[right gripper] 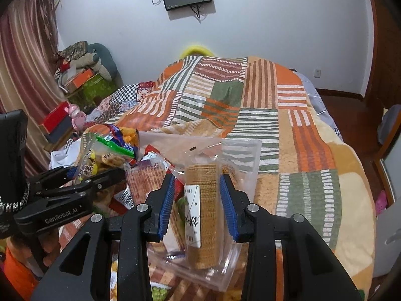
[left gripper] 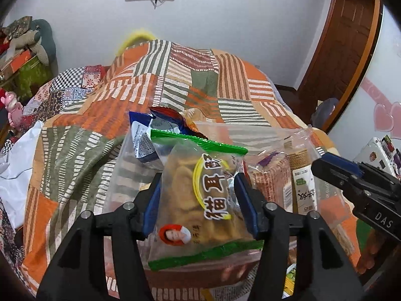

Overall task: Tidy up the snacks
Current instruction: 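Lower cookie bag and cracker roll into the clear box, open both tools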

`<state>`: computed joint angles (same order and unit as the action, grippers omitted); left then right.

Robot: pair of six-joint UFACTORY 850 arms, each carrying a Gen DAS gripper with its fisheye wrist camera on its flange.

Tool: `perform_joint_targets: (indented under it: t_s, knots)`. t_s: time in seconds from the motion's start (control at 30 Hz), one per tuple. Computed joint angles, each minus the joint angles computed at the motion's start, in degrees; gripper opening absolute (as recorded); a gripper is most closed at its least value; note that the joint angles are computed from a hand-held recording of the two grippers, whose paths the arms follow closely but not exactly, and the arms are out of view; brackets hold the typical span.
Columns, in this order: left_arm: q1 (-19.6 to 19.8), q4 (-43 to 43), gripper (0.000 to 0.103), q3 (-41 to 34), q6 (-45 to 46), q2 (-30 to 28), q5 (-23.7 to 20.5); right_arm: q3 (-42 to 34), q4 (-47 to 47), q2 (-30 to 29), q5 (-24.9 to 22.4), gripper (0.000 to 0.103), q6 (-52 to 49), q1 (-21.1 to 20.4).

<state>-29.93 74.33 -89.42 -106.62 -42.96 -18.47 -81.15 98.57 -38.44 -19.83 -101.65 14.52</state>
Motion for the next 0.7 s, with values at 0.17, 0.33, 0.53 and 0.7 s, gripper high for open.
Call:
perform_joint_targets:
  t_s: [0.17,0.33,0.53,0.7]
  knots:
    - [-1.1,4.6,0.064,3.3,-4.8,3.0,-1.6,2.3,-0.3,1.8,-1.2,0.034,-0.1,-0.7]
    - [-2.2,8.9,0.073,6.9,-9.5,6.1,-3.3,5.7,1.0,4.5,-2.1,0.038,-2.4,-1.5]
    - [-3.9,10.1,0.087,10.4,-11.8,9.0,-5.5,10.6,5.0,7.8,-2.9,0.048,-7.5,-2.7]
    - [-5.0,7.8,0.092,12.5,-10.9,10.4,-6.3,13.7,7.7,9.8,-2.3,0.051,-11.2,-3.2]
